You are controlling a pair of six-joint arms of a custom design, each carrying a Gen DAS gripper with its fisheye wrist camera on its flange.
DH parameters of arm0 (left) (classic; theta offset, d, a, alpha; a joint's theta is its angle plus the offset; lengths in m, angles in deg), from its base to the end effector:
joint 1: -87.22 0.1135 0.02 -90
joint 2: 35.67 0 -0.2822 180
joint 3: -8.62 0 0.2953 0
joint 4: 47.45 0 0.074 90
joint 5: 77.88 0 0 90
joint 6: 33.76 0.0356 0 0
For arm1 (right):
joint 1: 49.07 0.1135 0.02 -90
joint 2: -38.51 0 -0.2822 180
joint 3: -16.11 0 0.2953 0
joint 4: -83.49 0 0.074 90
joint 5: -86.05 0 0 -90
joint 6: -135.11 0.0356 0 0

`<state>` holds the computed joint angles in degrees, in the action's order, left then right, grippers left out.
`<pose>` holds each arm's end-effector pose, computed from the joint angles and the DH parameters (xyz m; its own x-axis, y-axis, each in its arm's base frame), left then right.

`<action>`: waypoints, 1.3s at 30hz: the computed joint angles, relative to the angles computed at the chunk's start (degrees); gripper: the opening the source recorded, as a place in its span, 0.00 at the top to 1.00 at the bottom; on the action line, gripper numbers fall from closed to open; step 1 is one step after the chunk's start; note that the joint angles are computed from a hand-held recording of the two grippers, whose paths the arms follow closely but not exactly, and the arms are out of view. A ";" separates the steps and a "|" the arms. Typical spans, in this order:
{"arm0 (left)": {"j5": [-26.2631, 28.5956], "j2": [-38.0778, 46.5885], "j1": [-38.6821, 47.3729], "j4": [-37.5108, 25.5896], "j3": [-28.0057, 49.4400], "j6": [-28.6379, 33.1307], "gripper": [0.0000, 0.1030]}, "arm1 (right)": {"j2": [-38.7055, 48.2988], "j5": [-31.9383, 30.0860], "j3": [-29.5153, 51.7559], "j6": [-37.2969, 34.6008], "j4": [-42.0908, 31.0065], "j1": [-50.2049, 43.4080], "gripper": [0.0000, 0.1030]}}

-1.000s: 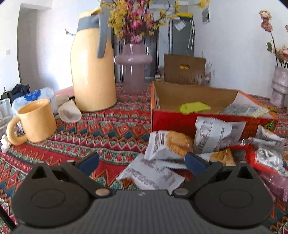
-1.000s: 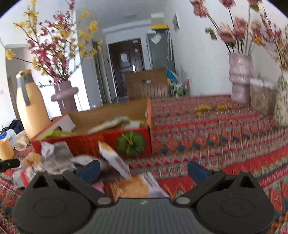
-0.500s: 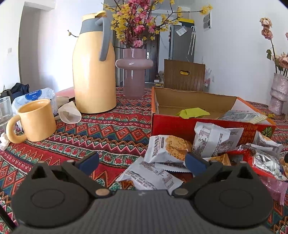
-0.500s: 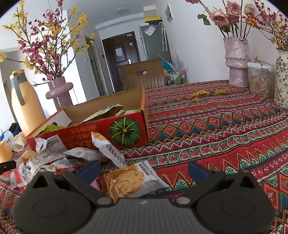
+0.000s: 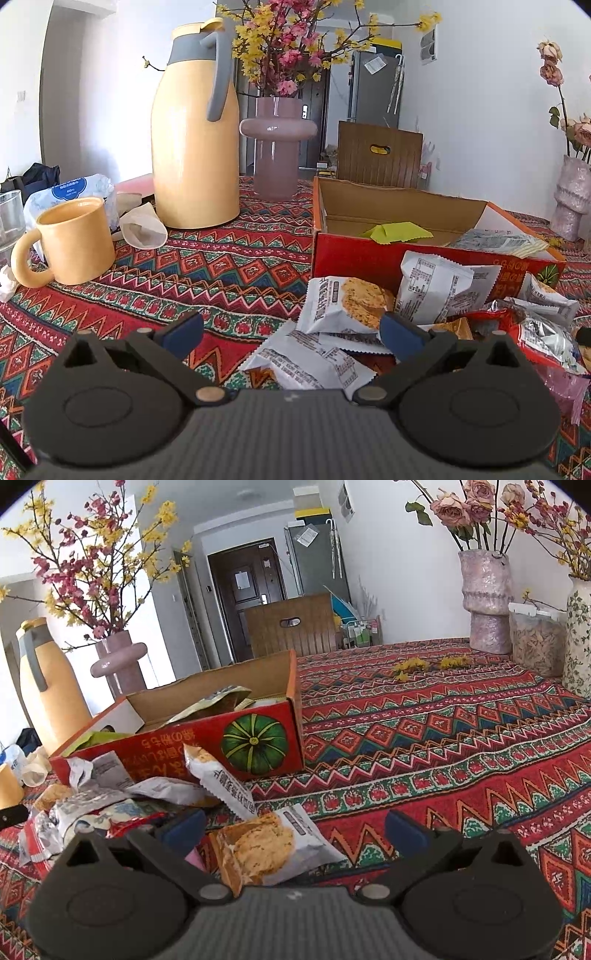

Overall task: Organize snacks
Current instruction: 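Grasp the white cookie packet with the right gripper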

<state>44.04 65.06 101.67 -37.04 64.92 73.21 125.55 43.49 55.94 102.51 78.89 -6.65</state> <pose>0.3628 0.0740 0.1257 -0.4561 0.1383 -0.8791 0.3614 0.9315 -0.0410 0.2145 0.1605 0.1015 -0.4137 0.3938 -0.8208 0.4241 0.8812 0.2090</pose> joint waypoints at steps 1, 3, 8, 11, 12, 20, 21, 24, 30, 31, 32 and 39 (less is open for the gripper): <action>0.08 0.01 0.03 -0.01 0.01 -0.04 0.00 | 0.31 -0.75 0.62 -0.54 -0.82 -0.22 0.00; 0.22 0.02 0.11 0.02 0.01 -0.10 0.00 | 1.35 -2.85 2.51 -1.58 -3.41 -1.12 0.00; 0.27 0.00 0.18 -0.08 0.02 -0.15 0.00 | 2.95 -7.48 5.31 -1.98 -7.47 -3.60 0.00; 0.28 0.02 0.24 -0.12 0.06 -0.09 0.00 | 3.93 -6.35 6.14 -3.17 -7.88 -2.60 0.17; 0.32 0.04 0.25 -0.09 0.06 -0.15 0.00 | 4.20 -5.78 6.39 -3.46 -8.08 -2.30 0.21; 0.74 0.14 0.42 0.20 0.02 -0.29 0.00 | 3.53 -3.84 5.00 -4.42 -5.18 -1.08 0.47; 0.81 0.17 0.44 0.25 0.02 -0.31 0.00 | 3.02 -3.27 4.41 -3.82 -4.66 -0.91 0.50; 0.93 0.13 0.50 0.28 -0.05 -0.34 0.00 | 1.07 0.49 1.59 -1.70 -1.77 0.59 0.51; 0.84 0.08 0.45 0.33 -0.13 -0.40 0.00 | -0.97 5.29 -1.33 0.48 1.06 2.25 0.52; 0.84 0.08 0.45 0.33 -0.13 -0.40 0.00 | -0.97 5.20 -1.37 0.24 1.26 2.20 0.52; 0.84 0.07 0.44 0.27 -0.12 -0.34 0.00 | -1.03 5.26 -1.47 0.15 1.42 2.25 0.52; -0.77 0.00 0.20 -0.95 0.49 -0.81 0.00 | -0.89 5.53 -1.70 -0.10 2.54 2.51 0.52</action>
<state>43.28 65.06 101.86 -37.99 65.41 72.40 124.66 49.02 54.24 102.41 81.42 -4.14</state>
